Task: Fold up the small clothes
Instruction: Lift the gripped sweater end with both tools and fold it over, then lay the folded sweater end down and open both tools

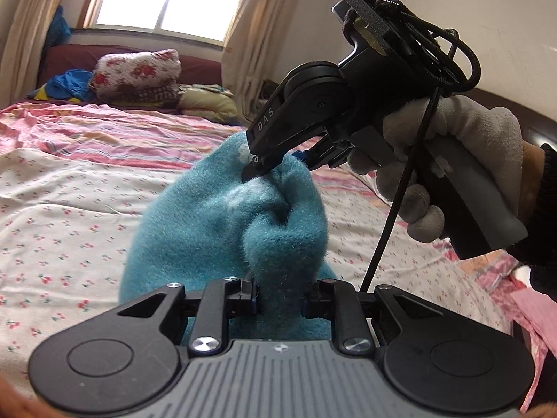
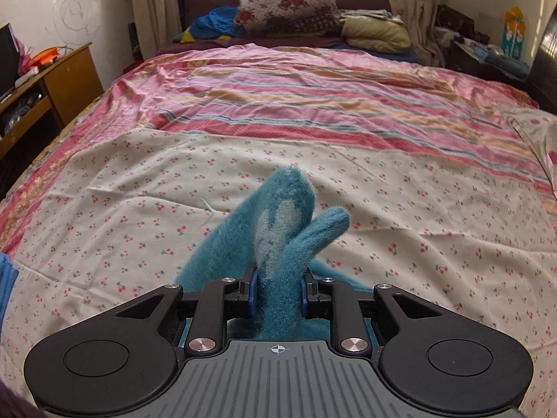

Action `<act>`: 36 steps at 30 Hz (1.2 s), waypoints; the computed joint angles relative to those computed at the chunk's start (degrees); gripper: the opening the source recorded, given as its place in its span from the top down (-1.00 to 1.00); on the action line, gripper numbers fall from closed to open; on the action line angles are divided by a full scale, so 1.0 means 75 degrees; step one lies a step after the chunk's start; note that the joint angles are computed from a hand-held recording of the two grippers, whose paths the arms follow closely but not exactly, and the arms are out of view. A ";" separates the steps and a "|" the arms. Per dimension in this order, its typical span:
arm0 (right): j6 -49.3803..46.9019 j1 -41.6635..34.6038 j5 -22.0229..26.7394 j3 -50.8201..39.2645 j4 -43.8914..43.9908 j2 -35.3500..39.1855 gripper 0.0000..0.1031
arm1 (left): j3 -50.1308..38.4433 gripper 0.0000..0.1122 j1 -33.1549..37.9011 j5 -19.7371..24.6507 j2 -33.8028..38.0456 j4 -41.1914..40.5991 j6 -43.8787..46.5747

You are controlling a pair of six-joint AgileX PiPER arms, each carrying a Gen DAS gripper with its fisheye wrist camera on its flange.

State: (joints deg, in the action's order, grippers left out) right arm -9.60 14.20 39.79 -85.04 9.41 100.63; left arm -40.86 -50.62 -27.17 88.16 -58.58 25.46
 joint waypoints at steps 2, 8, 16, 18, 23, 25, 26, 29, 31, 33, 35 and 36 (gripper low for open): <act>-0.0277 -0.0223 -0.0060 0.0109 0.0295 0.0048 0.59 | -0.0166 0.53 0.0026 0.0141 0.0149 -0.0030 0.0089; -0.1192 -0.0873 -0.0203 0.0493 0.1274 0.0094 0.59 | -0.0661 0.53 -0.0164 0.0298 0.0547 -0.0650 0.0837; -0.2912 -0.1901 -0.0331 0.1305 0.3309 -0.0026 0.59 | -0.1191 0.53 -0.0730 -0.0044 0.1044 -0.1818 0.2344; -0.3491 -0.2220 -0.0306 0.1588 0.3990 -0.0103 0.59 | -0.1263 0.53 -0.0885 -0.0165 0.1142 -0.1942 0.2572; -0.4575 -0.2913 -0.0180 0.2111 0.5239 -0.0048 0.59 | -0.1497 0.53 -0.1240 -0.0359 0.1465 -0.2270 0.3062; -0.4799 -0.3093 -0.0202 0.2256 0.5493 0.0072 0.59 | -0.1627 0.53 -0.1293 -0.0352 0.1656 -0.2353 0.3202; -0.4884 -0.3168 -0.0217 0.2311 0.5586 0.0135 0.59 | -0.1704 0.53 -0.1324 -0.0353 0.1757 -0.2415 0.3287; -0.5279 -0.3415 -0.0172 0.2458 0.6000 0.0278 0.59 | -0.1915 0.53 -0.1365 -0.0377 0.2027 -0.2508 0.3527; -0.5519 -0.3568 -0.0120 0.2527 0.6270 0.0376 0.59 | -0.2021 0.53 -0.1442 -0.0427 0.2161 -0.2586 0.3637; -0.5734 -0.3665 -0.0160 0.2628 0.6488 0.0458 0.59 | -0.2125 0.53 -0.1467 -0.0398 0.2275 -0.2644 0.3706; -0.5918 -0.3765 -0.0186 0.2737 0.6696 0.0504 0.57 | -0.2241 0.53 -0.1521 -0.0430 0.2397 -0.2785 0.3874; -0.5917 -0.3809 -0.0162 0.2740 0.6701 0.0525 0.53 | -0.2319 0.53 -0.1560 -0.0464 0.2471 -0.2896 0.4025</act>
State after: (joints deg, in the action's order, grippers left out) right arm -53.97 -14.37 38.58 -64.50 59.67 104.56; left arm -58.25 -62.32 -30.64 106.70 -80.30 55.65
